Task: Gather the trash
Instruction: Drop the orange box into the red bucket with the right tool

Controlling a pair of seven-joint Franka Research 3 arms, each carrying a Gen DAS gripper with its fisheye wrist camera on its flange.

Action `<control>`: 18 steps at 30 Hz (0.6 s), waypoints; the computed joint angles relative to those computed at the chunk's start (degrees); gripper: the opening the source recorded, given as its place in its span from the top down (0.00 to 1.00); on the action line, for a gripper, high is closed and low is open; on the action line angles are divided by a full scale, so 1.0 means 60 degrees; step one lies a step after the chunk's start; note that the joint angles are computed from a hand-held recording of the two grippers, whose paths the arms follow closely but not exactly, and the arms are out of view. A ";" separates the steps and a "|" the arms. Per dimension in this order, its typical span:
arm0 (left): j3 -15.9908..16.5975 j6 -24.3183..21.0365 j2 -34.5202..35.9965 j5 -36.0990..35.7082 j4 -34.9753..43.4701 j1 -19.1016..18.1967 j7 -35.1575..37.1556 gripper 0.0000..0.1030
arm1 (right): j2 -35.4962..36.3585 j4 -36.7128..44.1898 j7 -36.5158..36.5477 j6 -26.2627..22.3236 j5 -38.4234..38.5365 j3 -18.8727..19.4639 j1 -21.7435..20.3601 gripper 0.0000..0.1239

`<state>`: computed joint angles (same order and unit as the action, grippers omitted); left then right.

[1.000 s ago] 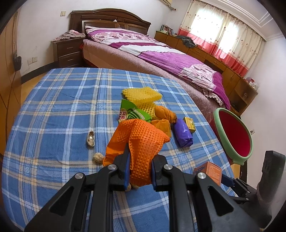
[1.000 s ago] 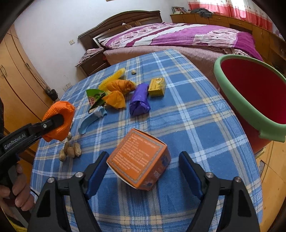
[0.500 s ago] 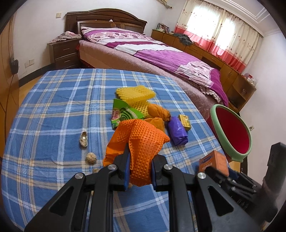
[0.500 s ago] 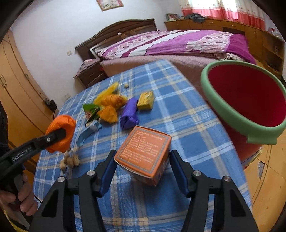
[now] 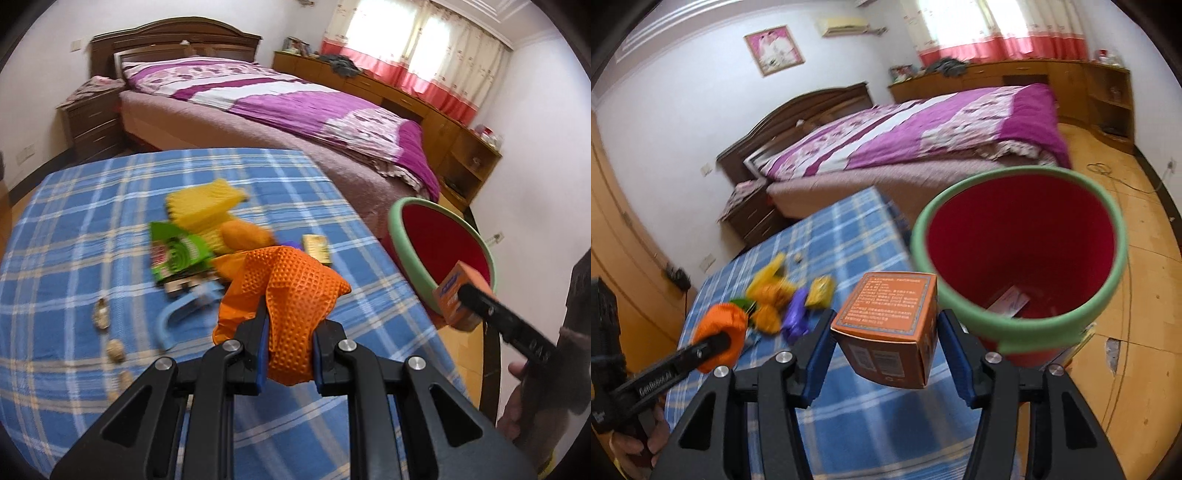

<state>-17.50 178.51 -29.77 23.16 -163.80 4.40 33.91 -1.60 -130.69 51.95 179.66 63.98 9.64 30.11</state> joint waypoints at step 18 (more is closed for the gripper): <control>-0.1327 -0.0160 0.3592 0.2672 0.3665 0.0622 -0.0867 0.83 | 0.0768 0.0829 -0.0620 0.0179 0.0752 -0.0172 -0.1346 0.53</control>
